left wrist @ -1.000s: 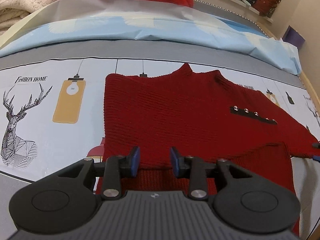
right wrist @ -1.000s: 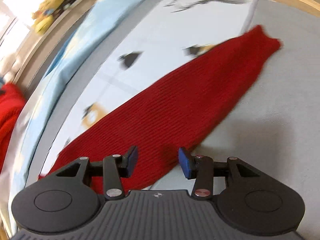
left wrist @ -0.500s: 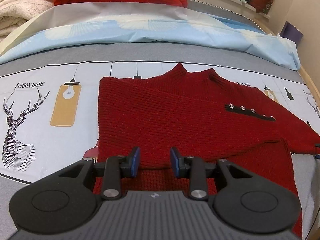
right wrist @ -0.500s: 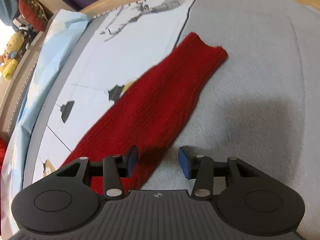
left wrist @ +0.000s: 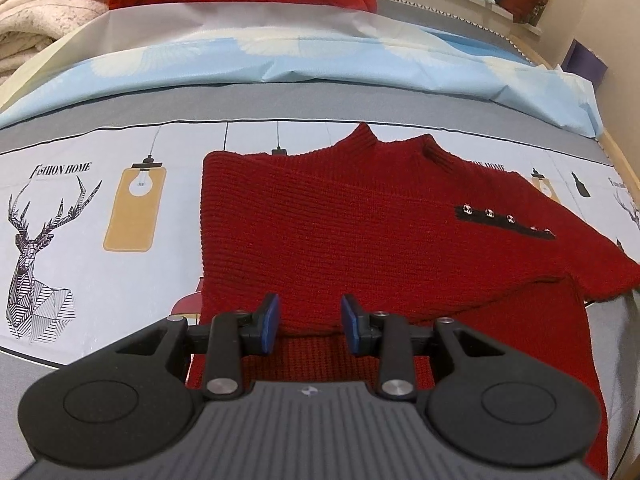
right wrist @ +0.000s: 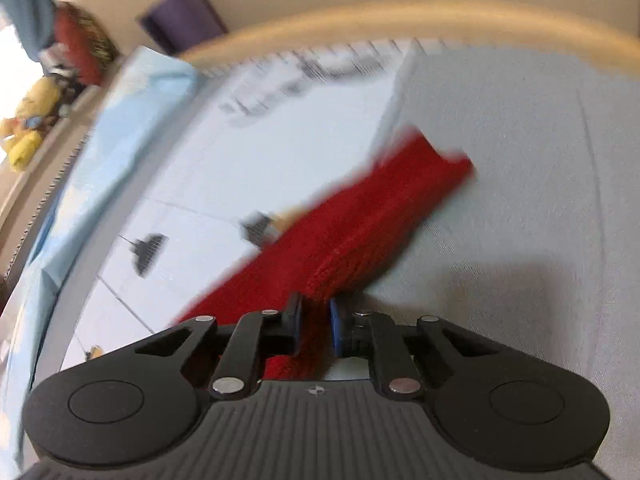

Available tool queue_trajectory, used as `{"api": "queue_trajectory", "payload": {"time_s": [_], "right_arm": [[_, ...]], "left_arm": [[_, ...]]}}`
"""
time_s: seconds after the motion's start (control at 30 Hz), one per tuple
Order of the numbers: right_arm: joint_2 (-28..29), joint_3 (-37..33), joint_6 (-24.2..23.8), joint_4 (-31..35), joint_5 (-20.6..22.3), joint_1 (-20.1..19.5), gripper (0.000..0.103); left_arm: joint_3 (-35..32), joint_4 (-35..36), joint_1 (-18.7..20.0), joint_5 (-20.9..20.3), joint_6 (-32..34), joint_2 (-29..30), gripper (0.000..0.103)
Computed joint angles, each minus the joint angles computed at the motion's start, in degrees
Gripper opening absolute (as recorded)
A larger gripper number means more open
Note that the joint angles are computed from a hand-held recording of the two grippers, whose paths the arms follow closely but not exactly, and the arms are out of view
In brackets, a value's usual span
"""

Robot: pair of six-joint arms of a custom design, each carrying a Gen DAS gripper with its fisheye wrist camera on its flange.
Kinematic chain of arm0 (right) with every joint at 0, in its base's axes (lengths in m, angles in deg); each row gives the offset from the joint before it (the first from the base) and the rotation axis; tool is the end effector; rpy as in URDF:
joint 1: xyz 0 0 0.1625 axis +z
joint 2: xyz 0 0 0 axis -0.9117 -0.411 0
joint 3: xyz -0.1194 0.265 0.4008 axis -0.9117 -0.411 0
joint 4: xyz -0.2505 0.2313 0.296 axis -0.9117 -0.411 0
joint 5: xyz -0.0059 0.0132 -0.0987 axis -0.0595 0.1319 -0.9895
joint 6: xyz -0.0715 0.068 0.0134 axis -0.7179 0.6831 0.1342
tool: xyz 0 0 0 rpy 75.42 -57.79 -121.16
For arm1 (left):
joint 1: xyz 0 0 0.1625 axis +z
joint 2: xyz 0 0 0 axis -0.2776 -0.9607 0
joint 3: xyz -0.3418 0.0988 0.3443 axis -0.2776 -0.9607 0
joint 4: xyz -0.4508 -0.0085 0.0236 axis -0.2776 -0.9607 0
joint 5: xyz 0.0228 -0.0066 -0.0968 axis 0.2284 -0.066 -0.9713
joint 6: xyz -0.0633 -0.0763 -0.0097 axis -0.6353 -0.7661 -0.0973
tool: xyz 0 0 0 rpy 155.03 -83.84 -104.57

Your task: Fold small clothes

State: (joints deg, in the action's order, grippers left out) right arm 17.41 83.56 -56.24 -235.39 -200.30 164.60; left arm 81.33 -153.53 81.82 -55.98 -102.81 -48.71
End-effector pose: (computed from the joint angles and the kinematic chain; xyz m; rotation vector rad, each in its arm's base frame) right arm 0.1806 -0.7280 0.1283 -0.3656 -2.2655 1.2178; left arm 0.0084 -0.5110 0.4239 -0.2572 2.2054 -0.8422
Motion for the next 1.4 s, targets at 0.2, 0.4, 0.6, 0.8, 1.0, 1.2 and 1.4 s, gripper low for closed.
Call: {"api": "queue_trajectory", "payload": {"time_s": [0.2, 0.4, 0.6, 0.8, 1.0, 1.2, 1.4], "right_arm": [[5.3, -1.6, -23.6, -13.5, 9.8, 10.0, 0.013], [4.9, 6.2, -33.5, -3.9, 35.5, 15.8, 0.014], [4.4, 5.4, -38.3, 24.1, 39.2, 16.5, 0.018], [6.8, 2.2, -30.8, 22.0, 25.5, 16.9, 0.041], [8.7, -3.1, -18.0, 32.3, 12.3, 14.0, 0.048], [6.8, -2.8, -14.6, 28.0, 12.5, 13.1, 0.048], [6.1, -3.0, -14.7, 29.1, 15.4, 12.4, 0.048]], "left_arm": [[-0.4, -0.3, 0.4, 0.7, -0.6, -0.3, 0.037], [-0.8, -0.4, 0.9, 1.2, -2.5, -0.9, 0.037], [-1.6, -1.0, 2.1, 0.9, -3.7, -1.3, 0.037], [-2.6, -2.2, 4.7, -1.2, -6.5, -1.7, 0.037], [-3.3, -3.3, 9.2, -7.3, -11.9, -1.8, 0.037], [-3.5, -4.9, 12.2, -10.2, -12.2, -0.1, 0.038], [-2.5, -6.6, 9.1, -4.9, -4.8, 0.5, 0.000]]}}
